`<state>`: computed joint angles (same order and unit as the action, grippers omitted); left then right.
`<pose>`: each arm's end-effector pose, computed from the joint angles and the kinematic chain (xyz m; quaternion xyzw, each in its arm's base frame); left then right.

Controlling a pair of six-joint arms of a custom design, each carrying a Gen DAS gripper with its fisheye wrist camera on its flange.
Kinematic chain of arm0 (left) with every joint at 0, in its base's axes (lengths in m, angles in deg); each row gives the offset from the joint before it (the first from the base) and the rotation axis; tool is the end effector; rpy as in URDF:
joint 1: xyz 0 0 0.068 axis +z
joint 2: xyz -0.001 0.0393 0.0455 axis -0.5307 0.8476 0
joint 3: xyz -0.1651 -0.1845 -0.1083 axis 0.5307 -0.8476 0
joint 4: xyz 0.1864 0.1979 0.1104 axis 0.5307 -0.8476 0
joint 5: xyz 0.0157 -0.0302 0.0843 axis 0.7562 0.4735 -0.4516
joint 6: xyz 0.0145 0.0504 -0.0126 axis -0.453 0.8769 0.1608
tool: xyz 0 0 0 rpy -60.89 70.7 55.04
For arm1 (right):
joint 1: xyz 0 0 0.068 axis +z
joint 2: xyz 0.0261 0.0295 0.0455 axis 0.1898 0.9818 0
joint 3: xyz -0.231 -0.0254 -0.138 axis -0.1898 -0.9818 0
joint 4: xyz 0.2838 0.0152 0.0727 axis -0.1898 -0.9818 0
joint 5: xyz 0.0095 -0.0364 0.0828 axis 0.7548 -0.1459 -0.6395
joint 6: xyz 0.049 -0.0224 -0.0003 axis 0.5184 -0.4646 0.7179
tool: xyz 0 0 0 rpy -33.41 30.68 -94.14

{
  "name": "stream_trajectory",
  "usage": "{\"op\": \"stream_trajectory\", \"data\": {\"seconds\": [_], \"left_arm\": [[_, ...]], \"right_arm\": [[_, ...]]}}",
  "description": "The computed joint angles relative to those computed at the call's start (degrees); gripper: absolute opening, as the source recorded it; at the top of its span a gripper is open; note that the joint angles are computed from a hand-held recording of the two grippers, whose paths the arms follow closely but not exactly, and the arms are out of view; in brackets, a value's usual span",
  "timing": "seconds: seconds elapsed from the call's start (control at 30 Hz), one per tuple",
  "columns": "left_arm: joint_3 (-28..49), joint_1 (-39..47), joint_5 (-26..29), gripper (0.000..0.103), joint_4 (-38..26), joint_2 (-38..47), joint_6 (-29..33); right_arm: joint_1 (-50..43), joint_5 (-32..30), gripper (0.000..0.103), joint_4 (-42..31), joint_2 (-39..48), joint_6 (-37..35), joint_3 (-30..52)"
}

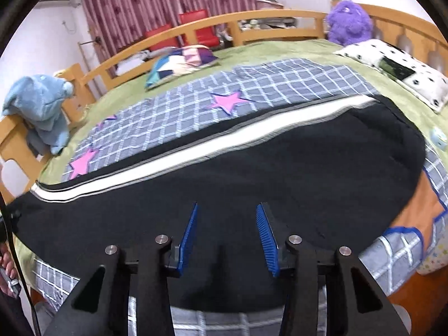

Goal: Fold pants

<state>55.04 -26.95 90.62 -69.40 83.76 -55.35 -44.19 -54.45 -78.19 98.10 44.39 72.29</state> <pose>0.2590 0.0163 0.2461 -0.0689 0.8812 -0.1030 0.4562 0.1624 -0.1987 0.2145 0.1756 0.8975 0.0293 0.4036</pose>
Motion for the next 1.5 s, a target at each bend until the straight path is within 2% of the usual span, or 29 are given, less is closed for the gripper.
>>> {"op": "stream_trajectory", "data": {"seconds": [0.03,0.13,0.17,0.33,0.5,0.6,0.63,0.73,0.8,0.87,0.9,0.97,1.13,1.2,1.27,1.3,1.33,1.37,1.43,1.47,1.5], "left_arm": [[0.7,-5.9,-3.9,0.013,-0.7,-1.7,-0.1],[3.6,-20.7,-10.9,0.011,-1.8,-1.5,-3.5],[4.6,-24.2,-12.1,0.011,-2.1,-0.6,-4.5],[10.1,-44.1,-18.6,0.011,-0.6,10.3,-10.6],[14.6,-53.1,-15.1,0.011,4.9,25.4,-18.6],[17.3,-55.9,-15.5,0.011,4.3,32.9,-20.6],[17.7,-56.4,-15.7,0.012,3.3,34.0,-20.8],[15.5,-55.8,-12.6,0.031,1.4,31.5,-21.0],[11.3,-54.5,-10.3,0.047,1.8,25.5,-19.3],[6.8,-53.7,-11.6,0.067,2.5,19.3,-17.9],[5.0,-52.6,-11.7,0.068,3.0,16.8,-17.0],[1.0,-49.7,-11.5,0.069,3.0,10.6,-15.1],[-4.2,-37.5,-7.8,0.069,2.0,2.2,-13.8],[-5.9,-33.9,-6.6,0.069,3.0,1.1,-13.9],[-6.9,-30.6,-4.6,0.069,3.6,1.1,-14.7],[-7.3,-28.8,-2.8,0.069,3.7,1.0,-15.1],[-7.6,-27.3,-1.0,0.069,3.9,1.0,-15.4],[-7.8,-26.7,-0.3,0.069,4.3,1.0,-15.8],[-8.9,-25.9,-0.4,0.069,4.8,-0.1,-15.8],[-9.4,-25.6,-0.7,0.069,4.8,-0.8,-15.6],[-9.6,-25.1,-0.4,0.069,4.8,-1.1,-15.3]], "right_arm": [[0.6,-0.1,0.043,0.6,-0.3,0.2,-0.1],[1.0,-1.7,0.046,3.0,-1.1,-1.4,-0.8],[0.6,-2.1,0.050,3.8,-0.5,-2.2,-0.5],[-3.8,-4.9,0.052,6.6,4.2,-7.4,0.3],[-12.1,-11.9,0.052,4.0,13.4,-14.8,2.5],[-13.4,-12.5,0.052,-1.1,18.2,-18.1,5.7],[-14.0,-13.4,0.052,-2.3,19.2,-19.0,6.6],[-14.8,-14.4,0.054,-2.8,20.4,-19.4,7.1],[-14.4,-14.6,0.054,-4.2,21.1,-19.9,7.5],[-13.0,-14.6,0.054,-5.8,20.7,-20.5,7.4],[-12.1,-14.9,0.054,-6.4,19.9,-20.2,7.0],[-10.2,-14.8,0.063,-5.5,16.7,-18.1,5.0],[-2.8,-16.6,0.063,-9.2,10.9,-14.5,4.2],[1.5,-14.6,0.063,-6.4,7.6,-11.2,2.2],[7.8,-9.2,0.063,-1.6,4.8,-6.4,-0.8],[10.3,-7.0,0.056,-0.1,4.4,-4.8,-1.7],[12.7,-4.6,0.043,1.4,3.9,-3.3,-3.0],[14.9,-3.5,0.014,1.8,3.8,-3.2,-3.8],[16.0,-0.9,0.014,4.4,-2.4,-4.3,-8.0],[13.4,-4.3,0.014,4.4,-6.0,-4.9,-9.6],[9.3,-9.9,0.014,1.3,-6.8,-5.7,-8.8]]}}
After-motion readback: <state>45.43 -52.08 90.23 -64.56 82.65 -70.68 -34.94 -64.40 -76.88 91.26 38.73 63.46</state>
